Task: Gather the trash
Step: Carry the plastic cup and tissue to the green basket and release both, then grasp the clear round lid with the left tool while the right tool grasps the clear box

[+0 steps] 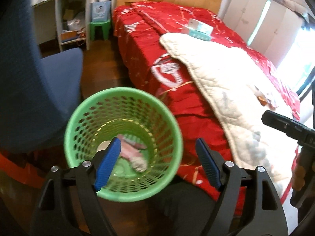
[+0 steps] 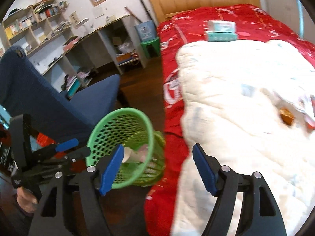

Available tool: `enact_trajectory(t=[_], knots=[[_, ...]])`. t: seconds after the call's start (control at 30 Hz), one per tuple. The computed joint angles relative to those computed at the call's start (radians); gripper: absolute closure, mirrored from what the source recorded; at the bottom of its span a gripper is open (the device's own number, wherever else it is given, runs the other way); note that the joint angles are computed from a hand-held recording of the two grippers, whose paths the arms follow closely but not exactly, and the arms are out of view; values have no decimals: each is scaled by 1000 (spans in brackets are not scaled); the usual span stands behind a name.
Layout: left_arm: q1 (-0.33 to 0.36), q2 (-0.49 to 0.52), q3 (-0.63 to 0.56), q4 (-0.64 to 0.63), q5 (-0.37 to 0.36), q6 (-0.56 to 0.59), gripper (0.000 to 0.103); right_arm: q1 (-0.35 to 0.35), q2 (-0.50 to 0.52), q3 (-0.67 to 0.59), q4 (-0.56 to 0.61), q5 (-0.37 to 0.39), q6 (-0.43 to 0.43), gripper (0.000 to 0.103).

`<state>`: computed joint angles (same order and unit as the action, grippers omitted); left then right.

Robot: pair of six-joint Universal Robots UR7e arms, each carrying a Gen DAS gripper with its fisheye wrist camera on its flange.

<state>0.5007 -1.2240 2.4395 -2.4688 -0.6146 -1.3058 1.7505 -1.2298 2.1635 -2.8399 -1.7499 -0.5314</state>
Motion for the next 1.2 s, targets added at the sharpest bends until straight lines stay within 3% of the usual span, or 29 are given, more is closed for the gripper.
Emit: enact_trajectory(t=[0.23, 0.5, 0.8, 1.2], knots=[[29, 119, -93, -166, -16, 161, 19, -83, -99, 5, -39, -38, -23, 26], [45, 240, -215, -242, -14, 303, 11, -178, -146, -68, -72, -87, -31, 24], [72, 322, -311, -266, -13, 406, 5, -255, -81, -221, -28, -78, -10, 24], [141, 425, -458, -305, -38, 551, 5, -281, 67, -414, 56, -77, -4, 26]])
